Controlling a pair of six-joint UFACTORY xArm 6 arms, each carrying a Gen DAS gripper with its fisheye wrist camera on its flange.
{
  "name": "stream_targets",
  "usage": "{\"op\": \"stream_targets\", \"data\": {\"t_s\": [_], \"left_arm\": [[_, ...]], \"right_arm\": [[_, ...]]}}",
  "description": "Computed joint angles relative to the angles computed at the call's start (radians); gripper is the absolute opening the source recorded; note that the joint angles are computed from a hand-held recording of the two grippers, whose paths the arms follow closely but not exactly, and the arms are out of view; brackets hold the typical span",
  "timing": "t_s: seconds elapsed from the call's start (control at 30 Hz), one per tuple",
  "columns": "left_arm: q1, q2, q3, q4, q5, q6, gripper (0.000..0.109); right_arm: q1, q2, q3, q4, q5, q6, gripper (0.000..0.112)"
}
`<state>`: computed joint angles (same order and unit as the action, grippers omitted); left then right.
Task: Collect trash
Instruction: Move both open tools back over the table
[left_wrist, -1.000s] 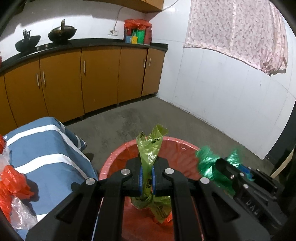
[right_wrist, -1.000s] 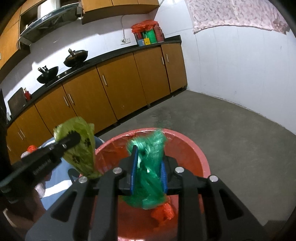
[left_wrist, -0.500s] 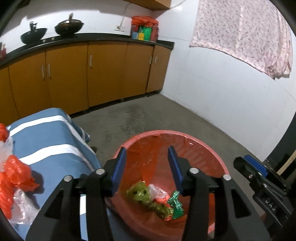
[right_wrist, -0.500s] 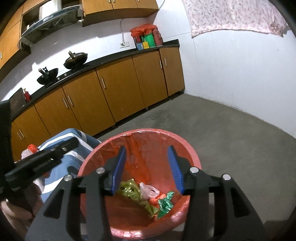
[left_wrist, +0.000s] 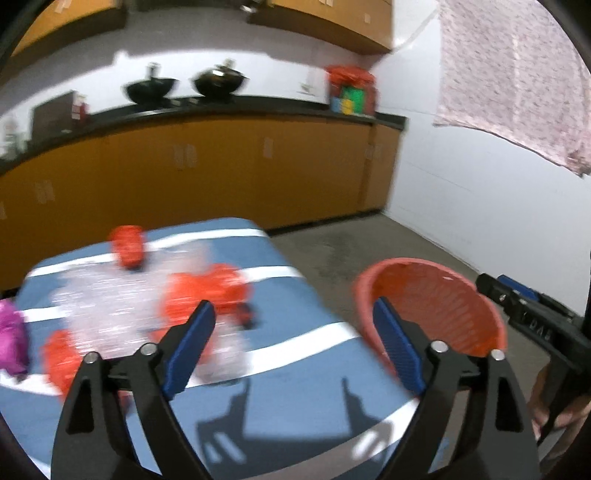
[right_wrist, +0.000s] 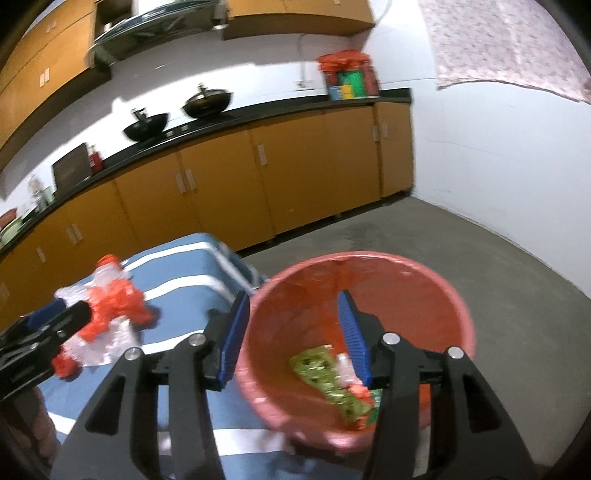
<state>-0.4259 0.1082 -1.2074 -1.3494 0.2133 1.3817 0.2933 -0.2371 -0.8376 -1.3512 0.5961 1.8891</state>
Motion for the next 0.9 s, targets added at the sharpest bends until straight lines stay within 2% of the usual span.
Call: {"op": "stream_targets", "data": {"t_s": [0.33, 0.57, 0.77, 0.9], "left_arm": [[0.164, -0.006, 0.030, -0.212, -0.155, 0.206, 0.095], [0.266, 0.035, 0.017, -0.166, -0.158, 0.128, 0.096], [0.298, 0.073, -0.024, -0.231, -0.159, 0.190, 0.099], [0.320, 0.091, -0.031, -0.177, -0.133, 0.135, 0.100]], "right_arm": [[0.120, 0.221, -0.234, 0.052, -0.040, -0.099, 0.049], [0.177, 0.409, -0.444, 0.121, -0.064, -0.196, 0.049], [0.193, 0.570, -0.628, 0.208, -0.082, -0.293, 0.049], [0.189, 0.664, -0.739, 0.284, -0.095, -0.360, 0.049]]}}
